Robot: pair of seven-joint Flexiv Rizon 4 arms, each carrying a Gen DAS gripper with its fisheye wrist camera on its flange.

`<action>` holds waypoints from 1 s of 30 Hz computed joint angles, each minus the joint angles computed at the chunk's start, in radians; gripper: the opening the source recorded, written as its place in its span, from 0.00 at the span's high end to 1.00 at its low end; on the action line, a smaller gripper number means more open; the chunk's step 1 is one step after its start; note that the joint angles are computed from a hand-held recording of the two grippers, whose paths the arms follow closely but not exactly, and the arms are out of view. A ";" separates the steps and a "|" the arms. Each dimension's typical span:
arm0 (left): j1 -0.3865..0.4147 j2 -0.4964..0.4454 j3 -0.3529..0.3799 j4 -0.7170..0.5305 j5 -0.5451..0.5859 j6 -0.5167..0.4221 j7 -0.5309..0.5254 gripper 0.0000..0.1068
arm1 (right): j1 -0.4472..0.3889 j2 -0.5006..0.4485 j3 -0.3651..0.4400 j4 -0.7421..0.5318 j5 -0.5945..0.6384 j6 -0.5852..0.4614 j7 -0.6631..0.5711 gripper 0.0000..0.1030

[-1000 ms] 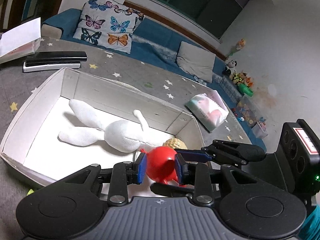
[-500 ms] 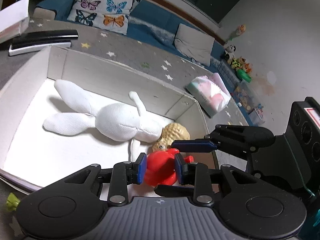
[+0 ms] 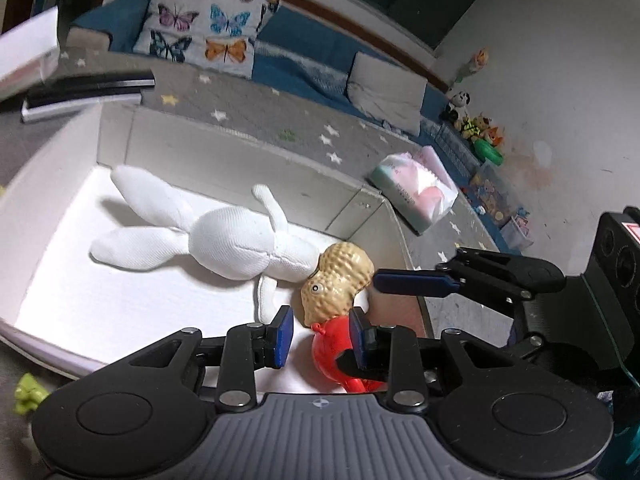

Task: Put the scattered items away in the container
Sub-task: 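Carry the red toy into the box with both grippers and release it, then grasp the red-clothed doll figure with the left gripper while the right gripper pinches it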

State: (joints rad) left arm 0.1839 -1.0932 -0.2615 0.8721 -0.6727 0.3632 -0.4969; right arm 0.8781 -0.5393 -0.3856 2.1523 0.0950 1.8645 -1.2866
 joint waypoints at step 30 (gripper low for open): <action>0.142 0.297 0.012 0.549 -0.329 0.247 0.300 0.70 | 0.365 -0.095 -0.022 0.011 0.592 0.249 -0.262 0.18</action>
